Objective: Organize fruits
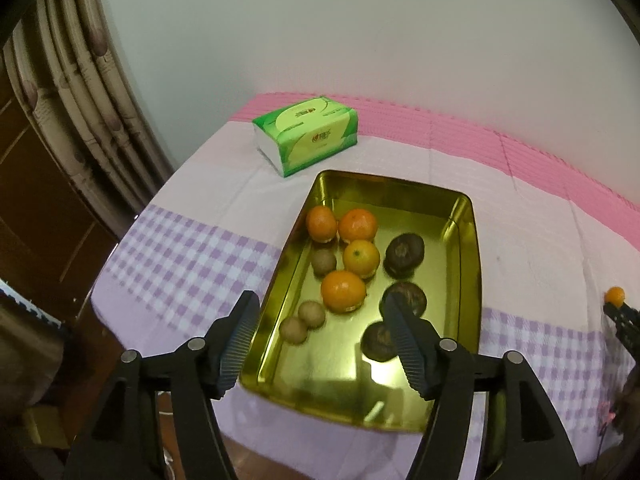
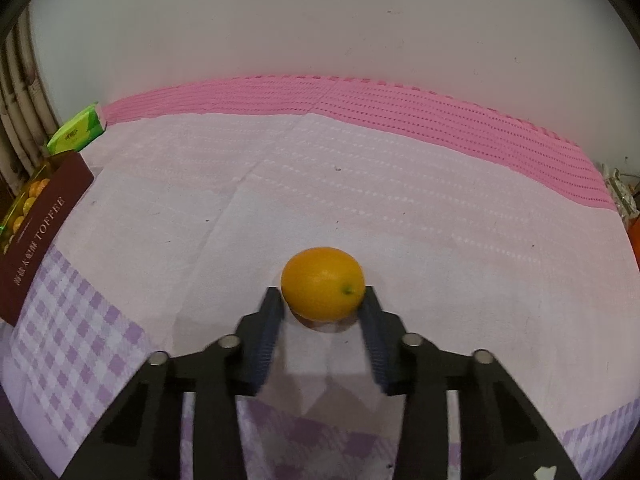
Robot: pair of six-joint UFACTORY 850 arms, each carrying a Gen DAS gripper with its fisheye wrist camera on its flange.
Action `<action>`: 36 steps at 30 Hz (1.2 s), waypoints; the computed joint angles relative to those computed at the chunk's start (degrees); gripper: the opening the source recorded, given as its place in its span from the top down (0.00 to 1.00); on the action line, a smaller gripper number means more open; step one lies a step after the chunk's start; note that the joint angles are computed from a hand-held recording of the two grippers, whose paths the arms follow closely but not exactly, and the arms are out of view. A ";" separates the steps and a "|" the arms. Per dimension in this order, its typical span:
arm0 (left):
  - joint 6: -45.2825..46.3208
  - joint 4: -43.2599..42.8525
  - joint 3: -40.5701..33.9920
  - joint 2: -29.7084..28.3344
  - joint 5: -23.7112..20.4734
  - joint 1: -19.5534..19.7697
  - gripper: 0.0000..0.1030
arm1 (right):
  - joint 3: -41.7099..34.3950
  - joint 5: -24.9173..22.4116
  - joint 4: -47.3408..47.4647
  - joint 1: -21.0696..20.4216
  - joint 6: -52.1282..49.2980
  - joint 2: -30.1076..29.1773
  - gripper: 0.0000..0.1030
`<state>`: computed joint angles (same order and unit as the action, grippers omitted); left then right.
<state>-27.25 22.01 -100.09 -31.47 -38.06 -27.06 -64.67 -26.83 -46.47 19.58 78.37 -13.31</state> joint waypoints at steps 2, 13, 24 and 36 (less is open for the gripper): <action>0.04 -0.48 1.95 1.64 0.40 0.09 0.35 | 0.40 0.37 0.51 0.27 0.31 0.44 0.66; 1.51 -3.74 8.71 5.85 1.88 0.53 0.34 | 4.75 3.19 -2.59 2.18 9.38 4.59 0.71; 2.15 -4.86 8.75 5.01 1.81 1.13 0.34 | 6.56 5.37 -6.41 2.18 18.01 6.79 0.11; 2.64 -4.95 8.38 3.76 0.81 1.19 0.34 | -3.02 1.74 4.23 0.02 1.28 -1.89 0.67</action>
<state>-24.61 17.06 -91.71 -27.72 -37.25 -25.87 -67.69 -25.09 -42.24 19.60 79.65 -15.20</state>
